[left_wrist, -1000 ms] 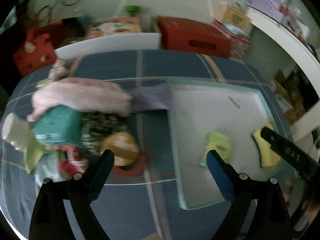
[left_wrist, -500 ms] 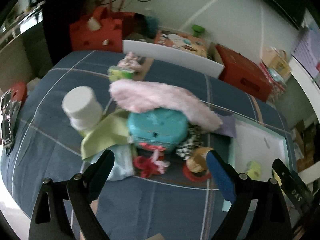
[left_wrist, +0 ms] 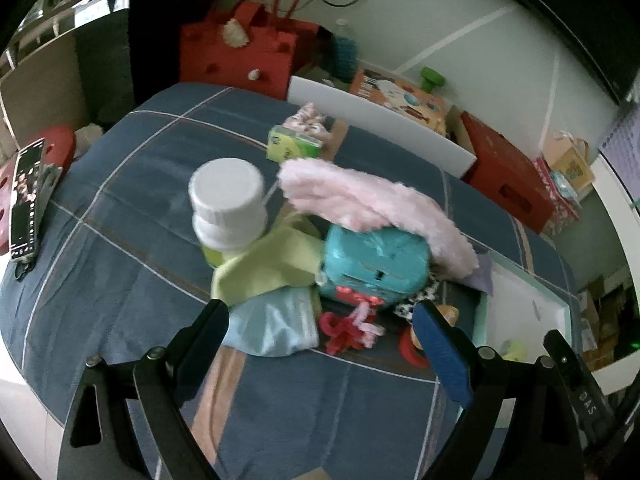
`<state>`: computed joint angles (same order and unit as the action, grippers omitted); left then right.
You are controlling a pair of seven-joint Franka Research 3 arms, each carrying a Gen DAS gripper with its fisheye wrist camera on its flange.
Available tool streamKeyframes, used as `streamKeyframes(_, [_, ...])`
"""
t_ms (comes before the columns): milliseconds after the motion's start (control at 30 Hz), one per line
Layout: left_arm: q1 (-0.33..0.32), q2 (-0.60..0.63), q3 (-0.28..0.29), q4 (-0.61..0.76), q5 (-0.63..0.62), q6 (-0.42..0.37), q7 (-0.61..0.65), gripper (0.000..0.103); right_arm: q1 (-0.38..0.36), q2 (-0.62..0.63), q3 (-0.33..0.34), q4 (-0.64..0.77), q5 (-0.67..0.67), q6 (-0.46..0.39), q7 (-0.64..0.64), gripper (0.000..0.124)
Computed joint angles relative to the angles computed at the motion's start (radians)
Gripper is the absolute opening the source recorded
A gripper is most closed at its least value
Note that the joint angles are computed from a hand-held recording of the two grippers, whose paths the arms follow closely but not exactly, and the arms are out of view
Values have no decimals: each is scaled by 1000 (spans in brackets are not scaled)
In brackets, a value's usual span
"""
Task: Organize soft objects
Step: 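Withdraw both open tools from the tray back toward the pile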
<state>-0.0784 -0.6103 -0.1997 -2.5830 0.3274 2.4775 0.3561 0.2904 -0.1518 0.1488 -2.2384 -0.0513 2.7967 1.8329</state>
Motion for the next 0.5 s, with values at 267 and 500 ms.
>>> streamKeyframes(267, [19, -52, 35, -49, -26, -13, -15, 93, 16, 6, 15, 6, -14, -2, -6, 103])
streamKeyframes(500, [30, -102, 94, -113, -89, -5, 35, 93, 47, 43, 43, 59, -105, -88, 41, 103])
